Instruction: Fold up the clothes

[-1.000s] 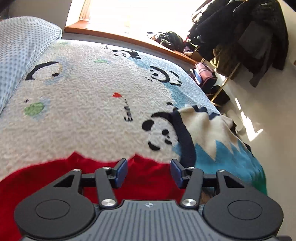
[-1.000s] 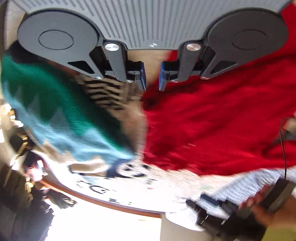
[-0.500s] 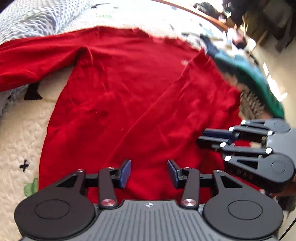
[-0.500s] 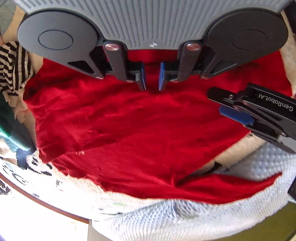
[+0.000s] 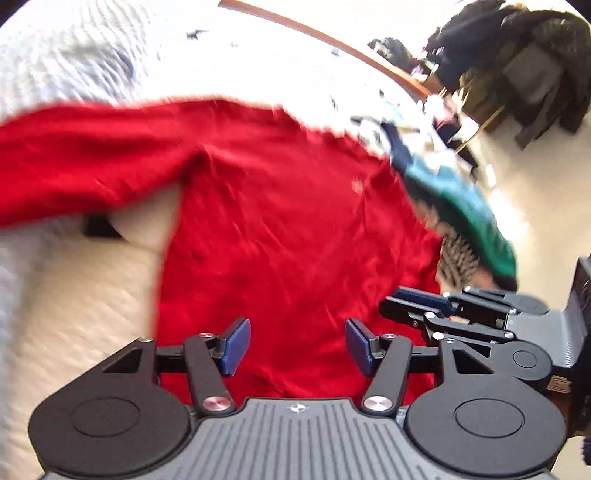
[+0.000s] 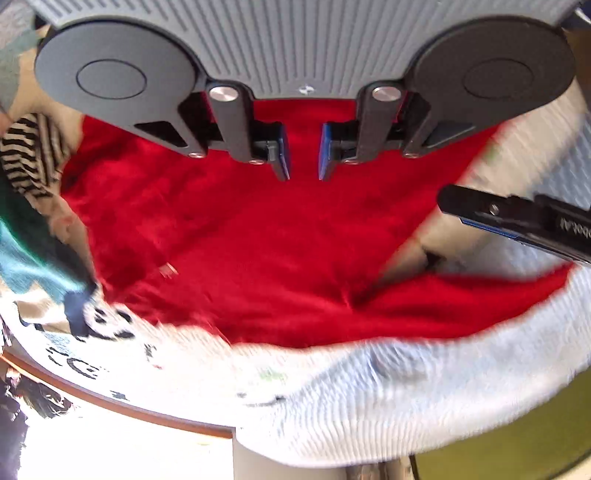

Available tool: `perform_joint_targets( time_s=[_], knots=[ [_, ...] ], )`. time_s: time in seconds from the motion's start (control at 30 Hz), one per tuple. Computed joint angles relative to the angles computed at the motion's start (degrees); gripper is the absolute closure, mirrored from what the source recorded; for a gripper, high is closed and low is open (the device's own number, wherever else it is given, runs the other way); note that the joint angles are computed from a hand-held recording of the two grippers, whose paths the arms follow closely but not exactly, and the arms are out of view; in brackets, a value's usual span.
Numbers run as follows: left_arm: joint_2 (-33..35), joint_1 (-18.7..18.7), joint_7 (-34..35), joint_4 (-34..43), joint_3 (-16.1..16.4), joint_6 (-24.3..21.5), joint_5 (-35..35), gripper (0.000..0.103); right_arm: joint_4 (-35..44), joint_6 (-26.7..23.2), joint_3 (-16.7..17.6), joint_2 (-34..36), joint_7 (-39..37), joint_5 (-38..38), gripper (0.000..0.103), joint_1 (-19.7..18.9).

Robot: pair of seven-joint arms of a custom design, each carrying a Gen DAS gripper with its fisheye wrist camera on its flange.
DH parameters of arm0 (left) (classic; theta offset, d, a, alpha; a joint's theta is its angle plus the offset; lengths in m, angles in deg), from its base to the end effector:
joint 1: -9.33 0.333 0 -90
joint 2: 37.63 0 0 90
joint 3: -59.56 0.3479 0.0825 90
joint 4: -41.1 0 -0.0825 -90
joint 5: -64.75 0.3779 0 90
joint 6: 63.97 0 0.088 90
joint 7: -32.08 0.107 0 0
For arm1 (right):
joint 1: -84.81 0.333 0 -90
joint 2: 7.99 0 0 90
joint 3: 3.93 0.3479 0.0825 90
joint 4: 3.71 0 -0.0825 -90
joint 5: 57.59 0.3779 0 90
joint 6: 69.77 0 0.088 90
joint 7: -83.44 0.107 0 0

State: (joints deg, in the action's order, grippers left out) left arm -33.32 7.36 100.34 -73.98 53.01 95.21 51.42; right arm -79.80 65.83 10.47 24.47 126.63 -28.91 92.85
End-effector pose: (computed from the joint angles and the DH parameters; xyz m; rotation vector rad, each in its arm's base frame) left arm 0.6086 -0.0789 0.5334 -2.3285 1.5070 -0.9838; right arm 0.7243 0.2501 0.4967 -2.2709 0.8446 -0.1216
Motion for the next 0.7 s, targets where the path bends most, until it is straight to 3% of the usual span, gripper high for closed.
perform_joint_targets(
  time_s=[0.07,0.17,0.23,0.33,0.4,0.53,0.7],
  knots=[
    [-5.1,3.3,10.0,-1.8,1.7,-3.2,-5.4,0.037,-1.0,0.3,1.7,-2.1,2.7,3.0,0.081,0.9],
    [-10.1,7.8,23.5,-1.7,6.7,-9.5,-10.4,0.028,-3.3,1.1,3.1,-5.2,8.3,6.6,0.077,4.4],
    [-11.3,10.6,32.9,-0.5,10.6,-14.6,-16.5,0.027,-6.3,3.7,4.1,-7.2,12.3,9.8,0.077,7.0],
    [-9.4,15.9,42.6,3.6,15.3,-25.7,-22.2,0.029,-9.9,9.1,4.7,-8.2,24.3,13.4,0.077,12.6],
    [-6.2,19.7,46.3,7.9,17.6,-36.4,-25.5,0.03,-11.6,10.5,4.7,-8.4,31.5,13.0,0.079,15.8],
    [-0.7,25.5,51.3,13.0,17.8,-51.8,-30.5,0.031,-13.9,11.0,5.2,-9.3,39.1,11.2,0.079,19.1],
    [1.6,29.6,52.3,11.8,14.9,-53.0,-33.5,0.029,-14.8,14.5,4.7,-8.5,51.0,8.8,0.078,21.7]
  ],
)
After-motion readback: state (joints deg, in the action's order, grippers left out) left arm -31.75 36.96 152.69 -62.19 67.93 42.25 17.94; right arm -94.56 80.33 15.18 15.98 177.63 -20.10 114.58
